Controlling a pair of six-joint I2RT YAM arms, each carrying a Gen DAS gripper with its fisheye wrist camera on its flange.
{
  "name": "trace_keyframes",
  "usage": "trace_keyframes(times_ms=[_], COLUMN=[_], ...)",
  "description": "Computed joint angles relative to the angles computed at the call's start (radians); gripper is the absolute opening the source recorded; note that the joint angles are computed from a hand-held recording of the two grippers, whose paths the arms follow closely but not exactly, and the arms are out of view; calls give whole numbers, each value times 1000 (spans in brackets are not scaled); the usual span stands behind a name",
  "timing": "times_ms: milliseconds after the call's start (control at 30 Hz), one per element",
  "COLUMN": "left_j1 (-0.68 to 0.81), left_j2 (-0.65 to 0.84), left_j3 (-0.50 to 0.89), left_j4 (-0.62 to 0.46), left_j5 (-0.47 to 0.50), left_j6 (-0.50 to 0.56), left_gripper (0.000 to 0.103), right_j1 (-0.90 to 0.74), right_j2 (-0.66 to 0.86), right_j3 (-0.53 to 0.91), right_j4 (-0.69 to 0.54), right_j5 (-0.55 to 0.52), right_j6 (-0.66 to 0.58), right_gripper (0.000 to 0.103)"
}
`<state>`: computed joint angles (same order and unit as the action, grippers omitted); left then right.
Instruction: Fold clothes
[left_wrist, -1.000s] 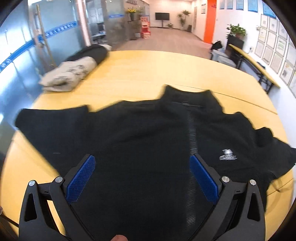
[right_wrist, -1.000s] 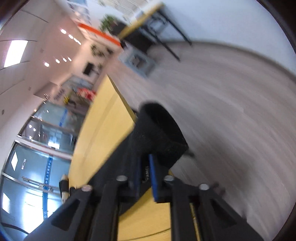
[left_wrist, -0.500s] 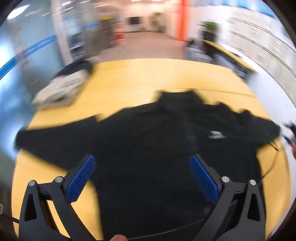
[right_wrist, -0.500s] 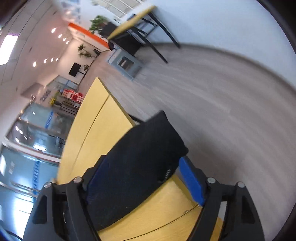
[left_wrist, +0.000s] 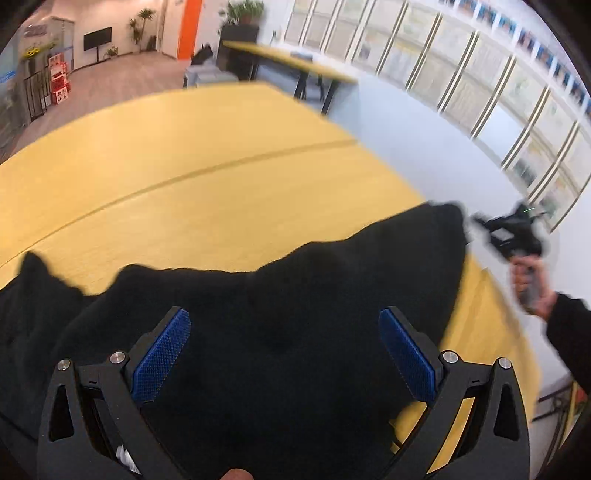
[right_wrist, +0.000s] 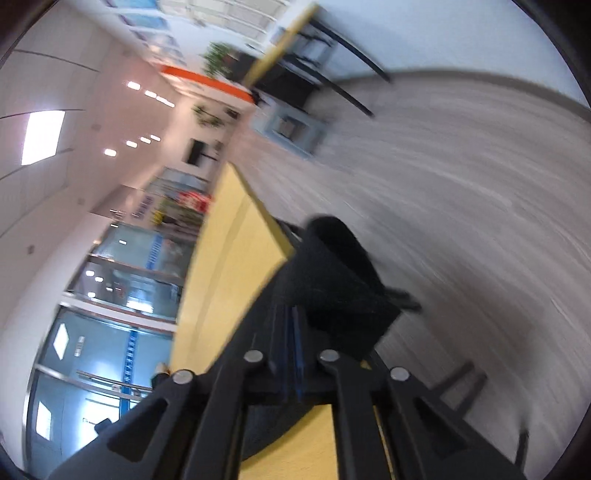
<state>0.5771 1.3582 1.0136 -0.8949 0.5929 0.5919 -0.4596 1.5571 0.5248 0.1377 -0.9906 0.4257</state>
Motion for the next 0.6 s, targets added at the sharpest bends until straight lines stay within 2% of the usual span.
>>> trace_keyframes(times_ms=[100,200,233,300,333,367,500,600], left_j1=[-56,-65,-56,-31,-19,-2,53,78], left_j2=[54,64,56,38,30,19,-28,-64], left_j3=[-37,-67,-76,-82,-84,-91,-116,-124], left_j4=[94,123,125,114,107,101,75,46], left_j5=[-62,-79,-73,-48,-36,-35,-35,-31], left_j6=[-45,-50,-48,-45,-43,-27,33,54], left_gripper=[103,103,103,103,103,103,103,103], right_j1=[-53,-78,-84,-98,-99,-98,-79,-43], right_j2=[-113,-168,-136,10,60,93,203,298], right_j3=[-56,-43,-17,96,139,167,260,334], right_j4=[-1,-140,-191,-343,-380,-385,-408,-477], right_j5=[-63,-100,-116,-113,-101,-87,-74,-94], right_j6=[-11,-101,-146,-274,-315,-340,-443,-538], right_gripper=[0,1,8,43,75,80,80,82])
